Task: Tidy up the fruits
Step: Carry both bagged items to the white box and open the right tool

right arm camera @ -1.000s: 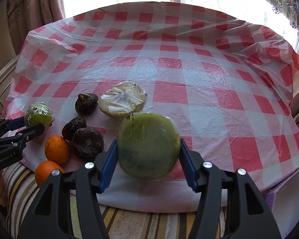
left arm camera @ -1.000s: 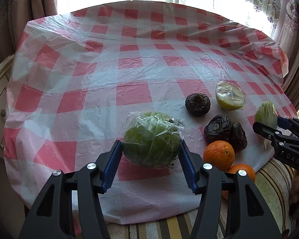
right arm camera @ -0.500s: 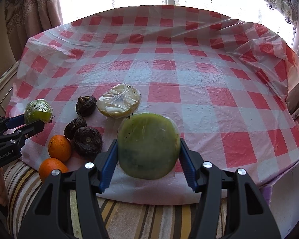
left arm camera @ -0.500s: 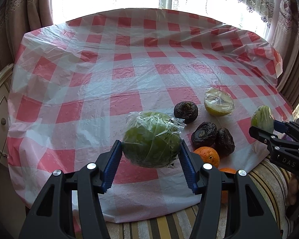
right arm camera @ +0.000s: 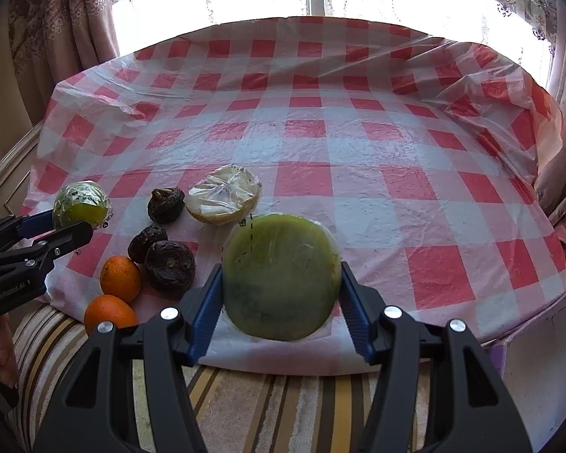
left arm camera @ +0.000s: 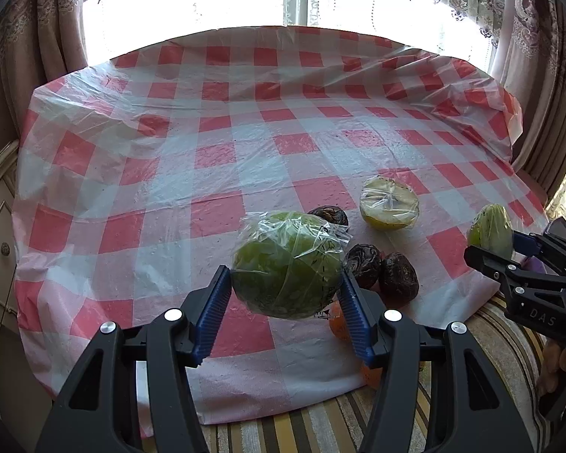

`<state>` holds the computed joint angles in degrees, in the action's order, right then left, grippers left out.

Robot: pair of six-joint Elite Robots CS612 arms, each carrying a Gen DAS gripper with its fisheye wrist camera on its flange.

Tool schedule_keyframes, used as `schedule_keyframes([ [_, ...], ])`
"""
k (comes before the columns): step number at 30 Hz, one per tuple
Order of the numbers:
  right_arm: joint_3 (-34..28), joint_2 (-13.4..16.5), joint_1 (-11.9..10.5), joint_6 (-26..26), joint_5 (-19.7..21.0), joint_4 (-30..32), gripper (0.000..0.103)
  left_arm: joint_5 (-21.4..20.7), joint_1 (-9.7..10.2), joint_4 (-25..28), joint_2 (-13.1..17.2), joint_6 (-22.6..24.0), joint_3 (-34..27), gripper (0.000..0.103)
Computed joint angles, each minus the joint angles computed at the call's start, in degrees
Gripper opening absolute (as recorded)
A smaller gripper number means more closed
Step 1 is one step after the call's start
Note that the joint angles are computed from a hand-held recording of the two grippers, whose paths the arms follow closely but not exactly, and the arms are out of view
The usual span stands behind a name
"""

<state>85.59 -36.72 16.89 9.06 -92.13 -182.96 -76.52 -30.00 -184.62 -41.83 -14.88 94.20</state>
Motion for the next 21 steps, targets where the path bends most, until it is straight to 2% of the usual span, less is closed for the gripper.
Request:
schedule_keyframes([
  [11,3.07,-1.6,-1.06,1.5,1.31,-2.5,0.059,0.01,-1.17,0.39,-0.19,3.41,-0.98,0.055],
  [21,6.96,-3.64,-2.66,3.28,0.63,-5.33,0.059,-1.89,-2.53,1.15,0.17,8.06,-3.16,0.055],
])
